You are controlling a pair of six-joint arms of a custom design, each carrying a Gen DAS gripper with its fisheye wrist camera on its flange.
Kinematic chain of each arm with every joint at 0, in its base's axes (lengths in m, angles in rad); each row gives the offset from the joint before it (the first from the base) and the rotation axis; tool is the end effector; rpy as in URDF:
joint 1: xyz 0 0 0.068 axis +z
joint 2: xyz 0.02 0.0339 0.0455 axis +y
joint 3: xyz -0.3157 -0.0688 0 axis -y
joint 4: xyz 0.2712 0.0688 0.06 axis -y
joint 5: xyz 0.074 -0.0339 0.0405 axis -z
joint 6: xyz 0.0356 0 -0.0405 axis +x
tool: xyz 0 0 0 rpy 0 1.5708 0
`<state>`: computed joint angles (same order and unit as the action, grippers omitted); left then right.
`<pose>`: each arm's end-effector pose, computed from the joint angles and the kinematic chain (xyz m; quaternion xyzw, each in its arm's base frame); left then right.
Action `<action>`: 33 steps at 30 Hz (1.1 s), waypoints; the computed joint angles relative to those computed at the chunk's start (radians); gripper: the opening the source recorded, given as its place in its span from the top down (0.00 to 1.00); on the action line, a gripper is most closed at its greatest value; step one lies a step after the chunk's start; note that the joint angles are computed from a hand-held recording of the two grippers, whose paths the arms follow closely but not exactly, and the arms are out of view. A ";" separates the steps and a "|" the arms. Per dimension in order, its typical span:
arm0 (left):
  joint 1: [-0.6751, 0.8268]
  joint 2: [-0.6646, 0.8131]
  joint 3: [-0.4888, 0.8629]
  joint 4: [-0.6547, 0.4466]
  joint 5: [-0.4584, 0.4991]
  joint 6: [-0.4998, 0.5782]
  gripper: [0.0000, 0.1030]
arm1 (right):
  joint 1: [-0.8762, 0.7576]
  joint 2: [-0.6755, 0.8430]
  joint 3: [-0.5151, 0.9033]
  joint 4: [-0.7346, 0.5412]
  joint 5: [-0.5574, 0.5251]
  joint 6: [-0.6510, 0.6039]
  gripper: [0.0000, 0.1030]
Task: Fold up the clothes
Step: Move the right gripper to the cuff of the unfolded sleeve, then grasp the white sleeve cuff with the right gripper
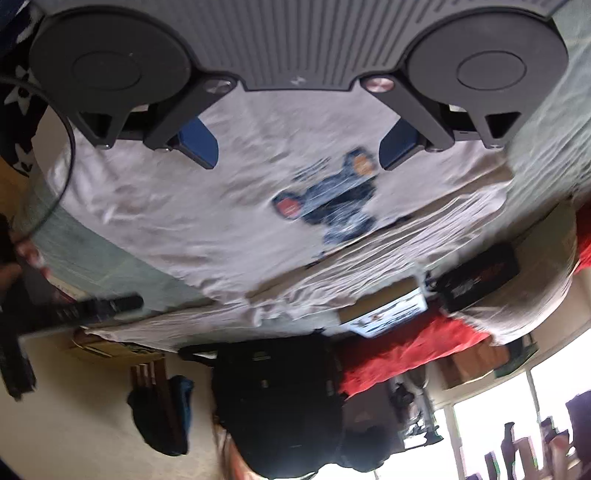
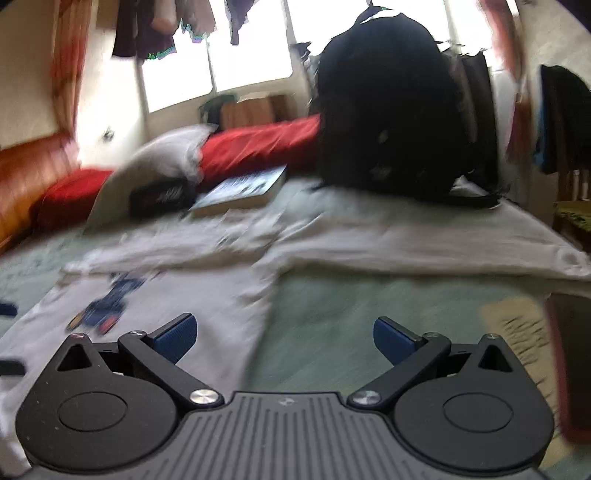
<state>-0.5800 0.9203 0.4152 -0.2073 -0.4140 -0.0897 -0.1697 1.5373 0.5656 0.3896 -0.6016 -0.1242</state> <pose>0.1549 -0.0844 0.2163 0.1330 0.8840 0.0427 0.4461 0.2974 -0.0305 0.1821 -0.1214 0.8437 0.1916 0.4865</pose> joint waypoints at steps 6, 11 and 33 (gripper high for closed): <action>0.013 0.081 0.009 0.057 0.029 -0.008 0.09 | -0.082 0.214 0.216 -0.017 0.086 0.270 0.00; 0.025 0.108 0.012 0.064 0.030 -0.007 0.09 | -0.084 0.362 0.350 -0.004 0.150 0.400 0.00; 0.045 0.199 0.024 0.106 0.036 -0.004 0.09 | -0.085 0.619 0.645 0.025 0.280 0.457 0.00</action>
<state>-0.5349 1.1198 0.4390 -0.1017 -0.3782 -0.0938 -0.2551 2.1559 1.2103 0.4143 -0.3217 0.3333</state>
